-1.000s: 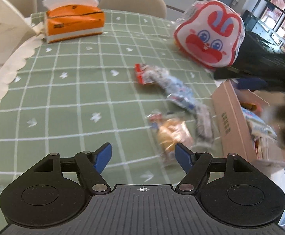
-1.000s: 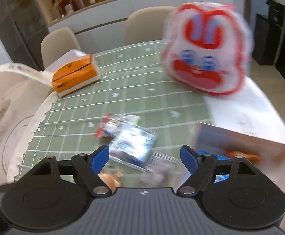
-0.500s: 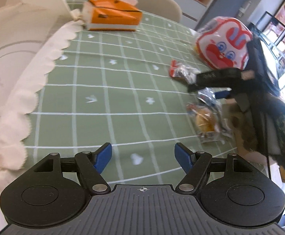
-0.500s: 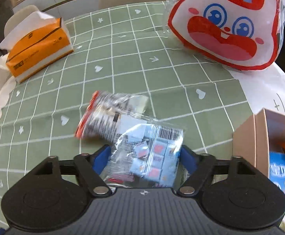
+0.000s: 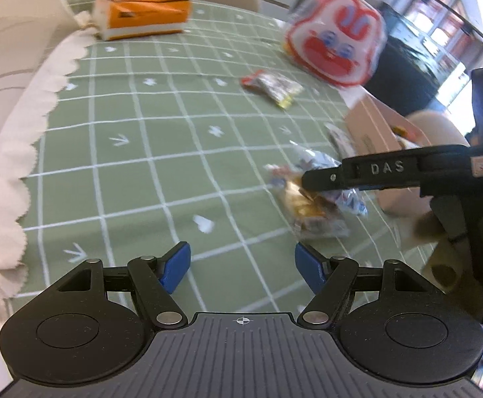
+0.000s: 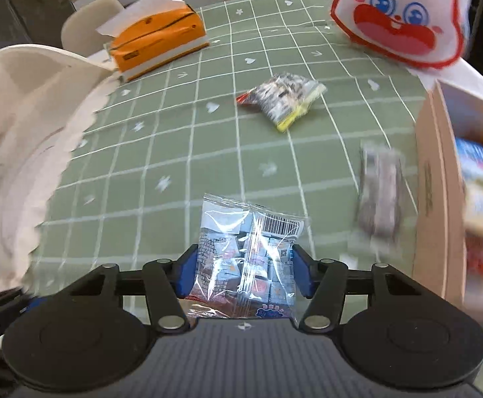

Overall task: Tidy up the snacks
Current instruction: 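Set the clear candy bag down in front of the left gripper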

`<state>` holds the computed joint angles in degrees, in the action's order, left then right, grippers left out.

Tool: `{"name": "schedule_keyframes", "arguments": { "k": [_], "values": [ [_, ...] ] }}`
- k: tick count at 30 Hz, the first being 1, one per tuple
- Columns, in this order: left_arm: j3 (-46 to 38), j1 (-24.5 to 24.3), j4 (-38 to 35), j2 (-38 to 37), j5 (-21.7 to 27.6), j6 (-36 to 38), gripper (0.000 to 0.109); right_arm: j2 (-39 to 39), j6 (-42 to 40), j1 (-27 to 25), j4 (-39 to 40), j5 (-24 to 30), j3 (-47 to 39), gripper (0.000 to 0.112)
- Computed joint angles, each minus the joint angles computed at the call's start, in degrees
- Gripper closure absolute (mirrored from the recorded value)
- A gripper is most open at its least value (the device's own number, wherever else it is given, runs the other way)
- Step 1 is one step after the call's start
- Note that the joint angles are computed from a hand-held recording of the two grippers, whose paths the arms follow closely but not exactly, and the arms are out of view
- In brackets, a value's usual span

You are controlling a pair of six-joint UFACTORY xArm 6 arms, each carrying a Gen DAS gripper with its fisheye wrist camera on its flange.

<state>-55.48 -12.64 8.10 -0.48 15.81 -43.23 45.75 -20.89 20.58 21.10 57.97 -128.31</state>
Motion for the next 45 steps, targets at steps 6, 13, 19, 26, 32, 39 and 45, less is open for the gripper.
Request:
{"name": "schedule_keyframes", "arguments": {
  "k": [6,13,19,26,32,39,45],
  "values": [
    [-0.66,-2.67,-1.91,1.10,-1.34,5.38,0.033,-13.41,1.54,-1.90,-1.72,-13.60,22.47,0.056],
    [-2.78,-4.43,0.49,3.44,-2.40,4.60,0.033,-19.68,6.34,-4.32,-10.31,-20.43,34.85,0.056],
    [-9.22,-4.46,9.67,9.02,-1.26,-1.57,0.033,-23.12,6.57,-4.76,-11.91,-27.21,42.70,0.042],
    [-18.48,-5.13,18.75,16.33,4.19,-4.58,0.033,-25.76,4.77,-5.14,-7.98,-38.62,50.96,0.024],
    [-21.97,-4.65,20.81,18.79,6.28,-4.41,0.031,-25.94,-1.09,-4.30,-0.66,-49.57,56.13,0.011],
    [-20.92,-4.04,15.84,18.85,2.79,1.02,0.033,-26.08,-5.97,-3.56,4.82,-52.45,57.22,0.010],
    [-14.05,-2.99,11.46,15.00,-3.66,3.09,0.046,-26.02,-6.77,-3.43,5.73,-52.74,57.26,0.009]
  ]
}}
